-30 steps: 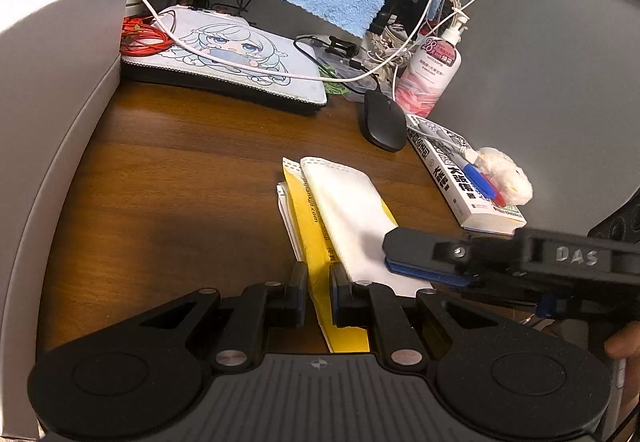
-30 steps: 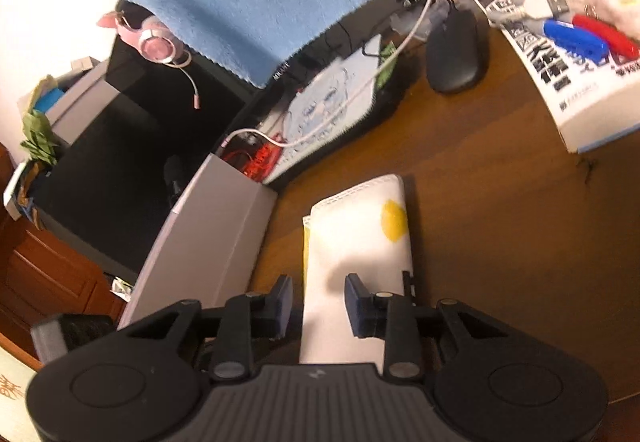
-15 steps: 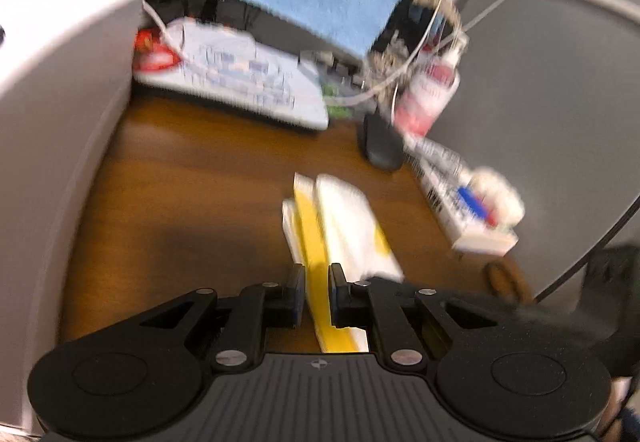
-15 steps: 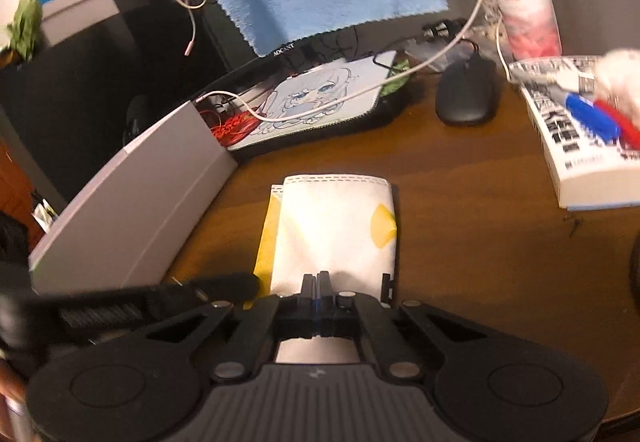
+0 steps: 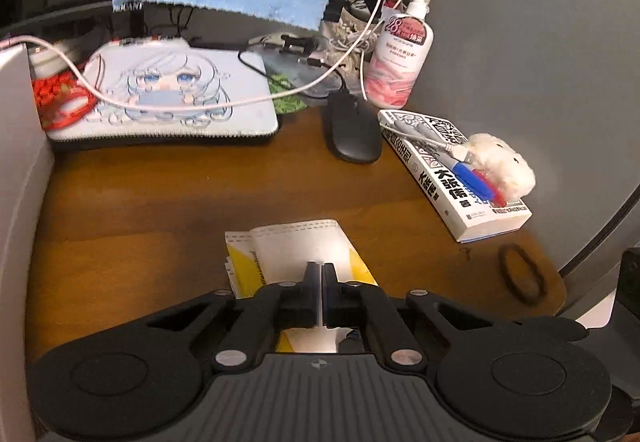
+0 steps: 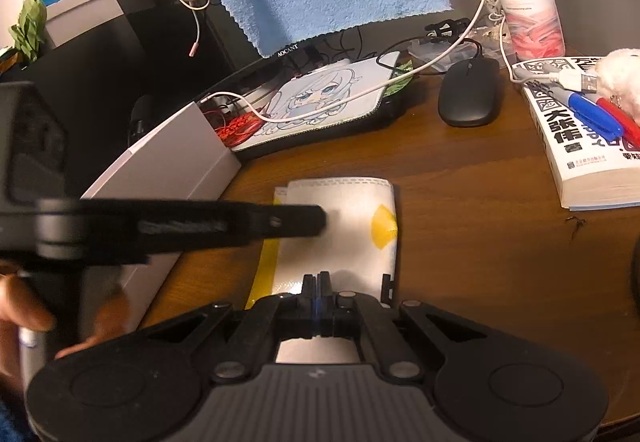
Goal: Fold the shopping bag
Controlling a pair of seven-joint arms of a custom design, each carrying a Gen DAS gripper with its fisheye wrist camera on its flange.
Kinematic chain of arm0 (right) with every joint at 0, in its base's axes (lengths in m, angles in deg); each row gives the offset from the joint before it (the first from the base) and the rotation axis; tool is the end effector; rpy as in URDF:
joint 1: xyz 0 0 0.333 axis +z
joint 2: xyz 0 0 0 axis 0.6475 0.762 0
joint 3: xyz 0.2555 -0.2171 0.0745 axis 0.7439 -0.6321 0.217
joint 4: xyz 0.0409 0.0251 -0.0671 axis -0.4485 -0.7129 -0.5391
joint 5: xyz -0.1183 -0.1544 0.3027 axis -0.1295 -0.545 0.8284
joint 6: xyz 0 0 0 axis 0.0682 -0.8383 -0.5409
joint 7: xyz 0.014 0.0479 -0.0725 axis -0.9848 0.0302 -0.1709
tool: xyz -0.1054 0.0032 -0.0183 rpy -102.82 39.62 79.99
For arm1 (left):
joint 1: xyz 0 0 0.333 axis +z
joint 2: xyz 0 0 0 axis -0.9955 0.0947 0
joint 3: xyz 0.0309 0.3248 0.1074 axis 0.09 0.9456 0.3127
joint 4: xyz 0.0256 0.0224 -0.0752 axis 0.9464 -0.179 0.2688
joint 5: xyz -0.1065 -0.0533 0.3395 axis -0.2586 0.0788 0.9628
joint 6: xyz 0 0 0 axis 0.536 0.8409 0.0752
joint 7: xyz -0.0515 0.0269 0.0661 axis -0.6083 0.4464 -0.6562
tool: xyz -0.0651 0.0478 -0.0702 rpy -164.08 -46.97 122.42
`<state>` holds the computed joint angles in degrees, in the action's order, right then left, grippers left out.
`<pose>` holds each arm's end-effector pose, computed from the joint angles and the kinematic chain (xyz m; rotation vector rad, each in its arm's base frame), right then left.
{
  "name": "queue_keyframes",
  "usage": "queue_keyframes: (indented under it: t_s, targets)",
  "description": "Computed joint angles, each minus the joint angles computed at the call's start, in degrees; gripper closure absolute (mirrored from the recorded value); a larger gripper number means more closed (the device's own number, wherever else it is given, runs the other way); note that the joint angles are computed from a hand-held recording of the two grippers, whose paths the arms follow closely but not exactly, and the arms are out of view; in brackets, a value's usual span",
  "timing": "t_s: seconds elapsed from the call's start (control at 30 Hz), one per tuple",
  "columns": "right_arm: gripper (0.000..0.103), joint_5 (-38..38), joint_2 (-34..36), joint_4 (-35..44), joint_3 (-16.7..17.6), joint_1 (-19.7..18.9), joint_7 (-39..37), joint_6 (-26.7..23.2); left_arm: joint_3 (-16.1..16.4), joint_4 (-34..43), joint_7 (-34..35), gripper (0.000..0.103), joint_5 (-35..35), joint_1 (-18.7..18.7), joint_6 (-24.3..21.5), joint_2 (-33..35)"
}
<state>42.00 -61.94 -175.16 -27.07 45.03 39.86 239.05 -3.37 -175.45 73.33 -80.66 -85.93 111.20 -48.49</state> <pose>0.6115 0.0909 0.4285 -1.8058 1.3158 -0.0971 0.6413 -0.1930 0.4555 -1.7407 1.9821 -1.0953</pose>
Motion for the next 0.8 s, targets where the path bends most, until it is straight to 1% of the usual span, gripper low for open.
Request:
queue_keyframes:
  t_s: [0.03, 0.1, 0.13, 0.3, 0.37, 0.43, 0.57, 0.6, 0.67, 0.8]
  targets:
    - [0.103, 0.0, 0.0, 0.0, 0.0, -0.1, -0.1, -0.2, 0.0, 0.1, -0.1, 0.101, -0.1, 0.1, -0.3, 0.2]
    - [0.103, 0.1, 0.1, 0.1, 0.0, -0.2, -0.2, -0.5, -1.6, 0.1, 0.6, 0.100, -1.3, 1.6, 0.0, 0.9]
    - [0.103, 0.1, 0.1, 0.1, 0.0, -0.2, -0.3, -0.6, -3.2, -0.1, 1.3, 0.100, -2.4, 2.9, 0.4, 1.2]
    - [0.103, 1.7, -0.4, -0.6, 0.2, -0.1, -3.4, 0.3, -14.2, -0.9, 7.4, 0.100, -8.8, 12.4, 2.4, 3.1]
    - [0.103, 2.5, -0.6, -1.0, 0.2, 0.1, -4.9, 0.7, -17.0, -1.0, 9.1, 0.100, -10.3, 14.7, 2.8, 3.9]
    - [0.103, 1.2, -1.1, -1.2, -0.1, 0.7, -4.1, 1.5, -18.2, -1.1, 9.9, 0.100, -11.1, 15.6, 3.3, 4.2]
    - [0.103, -1.6, -0.9, -0.9, 0.0, 1.9, -4.2, 4.9, -17.6, -1.4, 10.2, 0.100, -10.5, 15.0, 3.9, 4.0]
    - [0.103, -2.0, -0.6, -0.6, 0.2, 2.1, -4.3, 5.9, -17.9, -1.3, 10.3, 0.100, -10.5, 15.2, 3.8, 4.1]
    - [0.103, -2.9, 0.3, 0.2, 0.5, 2.3, -4.0, 7.9, -19.3, -1.2, 11.0, 0.100, -10.9, 16.6, 3.4, 4.5]
    - [0.103, -5.3, 2.8, 3.3, 1.2, 1.5, -0.7, 8.7, -22.8, -1.2, 13.0, 0.100, -12.7, 19.8, 3.0, 5.4]
